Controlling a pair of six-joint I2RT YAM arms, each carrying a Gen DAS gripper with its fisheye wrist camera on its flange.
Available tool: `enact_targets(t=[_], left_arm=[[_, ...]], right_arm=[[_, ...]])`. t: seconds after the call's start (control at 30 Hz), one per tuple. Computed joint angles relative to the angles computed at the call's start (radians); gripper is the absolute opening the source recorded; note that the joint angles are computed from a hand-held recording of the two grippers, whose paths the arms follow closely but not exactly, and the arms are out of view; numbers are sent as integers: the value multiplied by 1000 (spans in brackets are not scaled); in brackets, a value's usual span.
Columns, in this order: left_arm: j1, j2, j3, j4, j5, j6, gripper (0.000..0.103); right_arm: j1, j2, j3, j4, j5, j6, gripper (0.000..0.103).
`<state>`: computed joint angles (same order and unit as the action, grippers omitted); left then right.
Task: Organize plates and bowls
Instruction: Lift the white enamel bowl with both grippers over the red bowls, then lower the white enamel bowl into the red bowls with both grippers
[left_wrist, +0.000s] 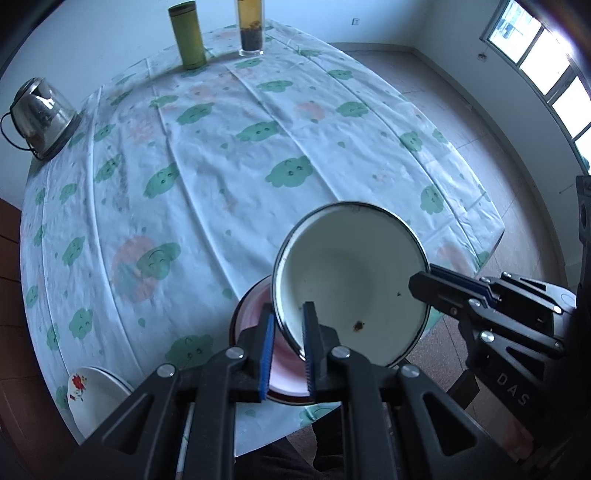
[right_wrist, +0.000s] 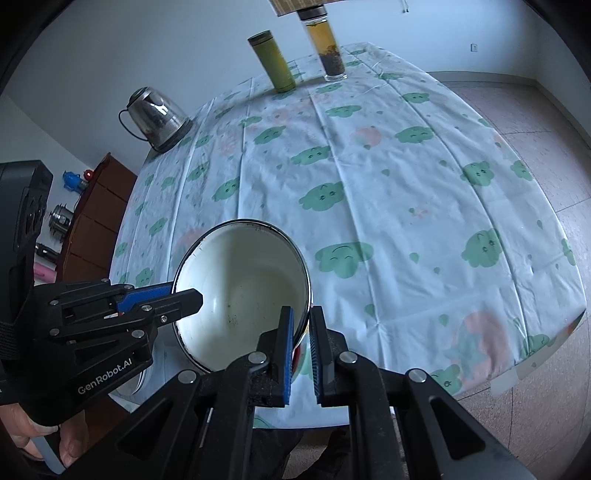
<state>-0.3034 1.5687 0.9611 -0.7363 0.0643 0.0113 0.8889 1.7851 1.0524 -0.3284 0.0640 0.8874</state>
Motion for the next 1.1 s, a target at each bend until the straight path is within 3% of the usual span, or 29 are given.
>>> enact_targets(t=[0.57, 1.1], left_arm=[[111, -71, -74, 1, 24, 41, 11], [118, -50, -114, 30, 25, 41, 11]], right_arm=[[68, 89, 100, -34, -18, -3, 12], [77, 139, 112, -30, -44, 4, 12]])
